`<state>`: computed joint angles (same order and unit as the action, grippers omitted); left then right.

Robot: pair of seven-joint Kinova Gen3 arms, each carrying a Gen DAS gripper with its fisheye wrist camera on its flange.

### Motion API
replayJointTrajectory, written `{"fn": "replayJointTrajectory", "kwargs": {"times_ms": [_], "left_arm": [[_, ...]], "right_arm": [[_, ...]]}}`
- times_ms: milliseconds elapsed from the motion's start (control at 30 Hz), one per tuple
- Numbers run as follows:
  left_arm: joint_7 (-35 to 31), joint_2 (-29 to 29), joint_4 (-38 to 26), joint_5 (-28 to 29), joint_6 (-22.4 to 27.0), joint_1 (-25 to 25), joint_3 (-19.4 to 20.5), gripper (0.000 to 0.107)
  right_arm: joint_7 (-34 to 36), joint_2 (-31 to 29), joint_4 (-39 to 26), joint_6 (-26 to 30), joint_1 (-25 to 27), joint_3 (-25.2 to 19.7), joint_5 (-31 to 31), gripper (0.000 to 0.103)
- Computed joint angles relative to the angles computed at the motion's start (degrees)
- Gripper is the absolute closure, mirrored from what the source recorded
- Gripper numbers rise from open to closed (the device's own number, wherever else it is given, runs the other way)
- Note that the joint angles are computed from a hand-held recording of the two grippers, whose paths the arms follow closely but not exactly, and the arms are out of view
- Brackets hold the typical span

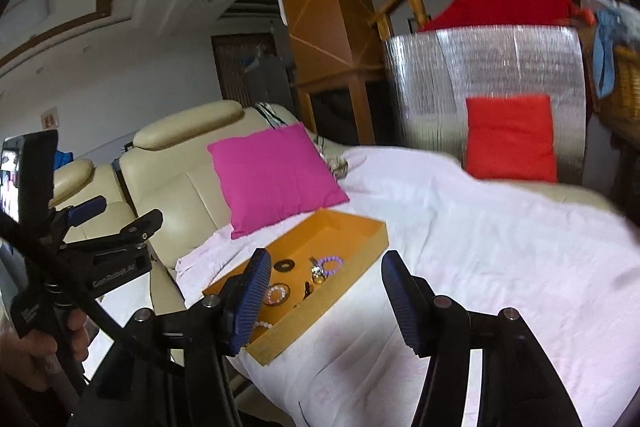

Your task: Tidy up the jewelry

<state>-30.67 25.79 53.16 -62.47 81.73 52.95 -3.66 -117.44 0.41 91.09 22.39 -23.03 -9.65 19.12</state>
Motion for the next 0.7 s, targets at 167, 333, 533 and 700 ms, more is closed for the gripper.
{"fn": "replayJointTrajectory", "kwargs": {"times_ms": [167,333,533,700], "left_arm": [[2.0,-2.5,1.1,-1.7,3.8,1.9,0.3,0.02],[4.1,-5.1,3.6,-3.8,6.8,2.2,2.2,0.018],[7.4,-7.9,7.0,-5.8,9.8,1.8,4.7,0.015],[9.0,-9.3,9.1,-6.2,11.3,0.5,6.9,0.014]], "right_arm": [[-5.8,-2.3,-1.6,5.6,-1.4,-2.6,6.4,0.039],[-9.6,-3.6,-3.1,10.1,-2.6,-5.7,11.8,0.038],[-12.5,-2.6,-6.7,16.1,-5.8,-8.1,15.9,0.037],[-13.9,-1.2,-8.6,19.1,-8.9,-7.9,16.8,0.036]]}}
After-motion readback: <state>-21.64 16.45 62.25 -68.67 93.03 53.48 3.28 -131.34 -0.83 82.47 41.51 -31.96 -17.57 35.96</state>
